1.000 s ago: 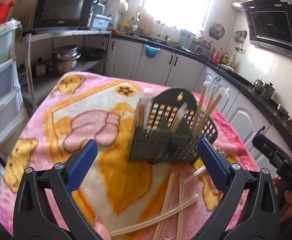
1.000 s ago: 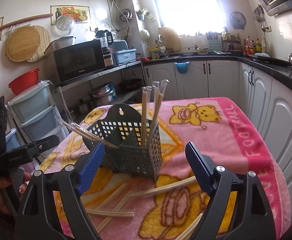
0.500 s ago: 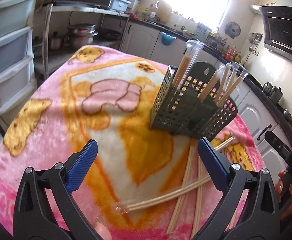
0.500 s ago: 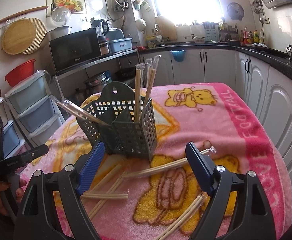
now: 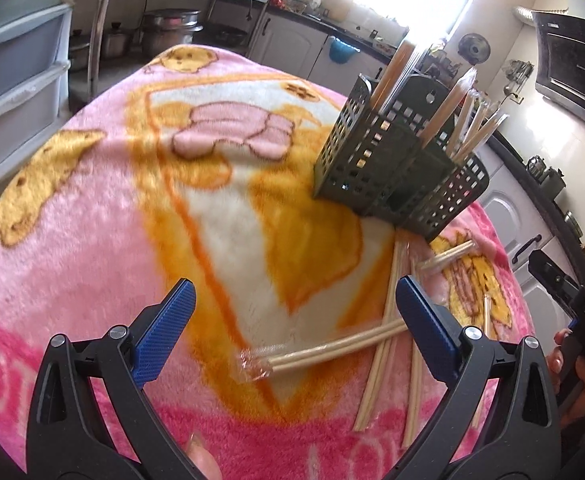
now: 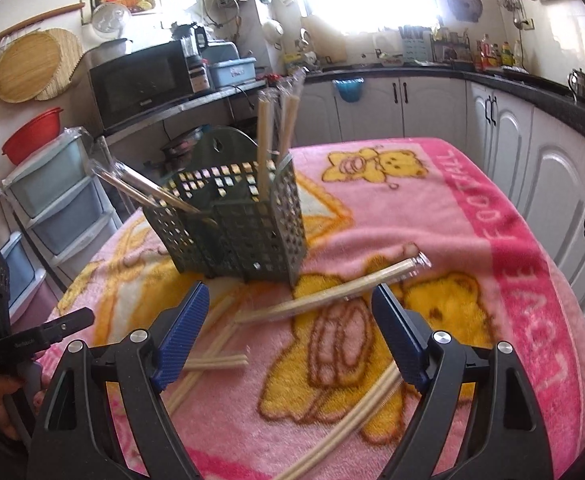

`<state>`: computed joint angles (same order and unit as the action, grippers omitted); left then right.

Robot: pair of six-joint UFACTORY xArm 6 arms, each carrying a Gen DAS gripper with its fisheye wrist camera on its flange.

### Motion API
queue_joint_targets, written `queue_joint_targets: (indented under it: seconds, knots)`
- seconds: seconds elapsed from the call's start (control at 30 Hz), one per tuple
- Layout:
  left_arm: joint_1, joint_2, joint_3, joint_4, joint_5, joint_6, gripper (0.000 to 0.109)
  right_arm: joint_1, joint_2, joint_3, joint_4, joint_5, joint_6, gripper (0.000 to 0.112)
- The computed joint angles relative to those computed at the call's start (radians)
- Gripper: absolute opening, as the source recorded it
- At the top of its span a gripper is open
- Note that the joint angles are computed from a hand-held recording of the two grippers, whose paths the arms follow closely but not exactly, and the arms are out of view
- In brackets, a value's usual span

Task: Organize utensils
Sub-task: 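Move both open tools down toward the remaining chopsticks on the blanket, then close the left tool on a chopstick while the right tool grasps another chopstick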

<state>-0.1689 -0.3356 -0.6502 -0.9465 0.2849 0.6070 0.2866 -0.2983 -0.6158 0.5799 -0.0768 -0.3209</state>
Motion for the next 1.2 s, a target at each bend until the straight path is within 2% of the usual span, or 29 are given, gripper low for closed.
queue_joint_targets:
  seconds: [0.13,0.33,0.47,0.6,0.67,0.77,0.87,0.93,1.03,1.13,1.2]
  knots:
    - [0.014,-0.006,0.011,-0.041,0.039,0.019,0.092,-0.038,0.001,0.028,-0.118,0.003,0.118,0.080]
    - [0.028,-0.012,0.029,-0.054,0.080,0.022,0.089,-0.075,0.003,0.047,-0.168,0.010,0.182,0.081]
    - [0.019,-0.025,0.056,-0.051,0.091,0.015,0.074,-0.103,0.011,0.051,-0.210,0.018,0.225,0.081]
    - [-0.008,-0.040,0.083,-0.018,0.048,-0.011,0.068,-0.120,0.027,0.046,-0.212,0.026,0.236,0.081]
    - [-0.014,-0.040,0.088,-0.005,0.030,-0.019,0.053,-0.141,0.040,0.043,-0.279,0.032,0.295,0.081]
    - [-0.016,-0.028,0.084,-0.007,0.016,-0.017,0.039,-0.174,0.070,0.023,-0.348,0.058,0.372,0.080]
    - [-0.006,-0.013,0.072,-0.030,0.022,-0.002,0.027,-0.190,0.115,-0.019,-0.305,0.099,0.359,0.080]
    - [0.002,-0.003,0.064,-0.046,0.027,0.008,0.020,-0.196,0.141,-0.047,-0.278,0.135,0.350,0.074]
    - [0.014,0.009,0.052,-0.068,0.036,0.028,0.012,-0.202,0.187,-0.092,-0.232,0.193,0.320,0.058]
    - [0.025,0.015,0.043,-0.105,0.050,0.058,0.006,-0.219,0.195,-0.086,-0.409,0.186,0.467,0.047]
    - [0.032,0.020,0.037,-0.128,0.063,0.073,0.004,-0.229,0.188,-0.076,-0.435,0.182,0.485,0.026]
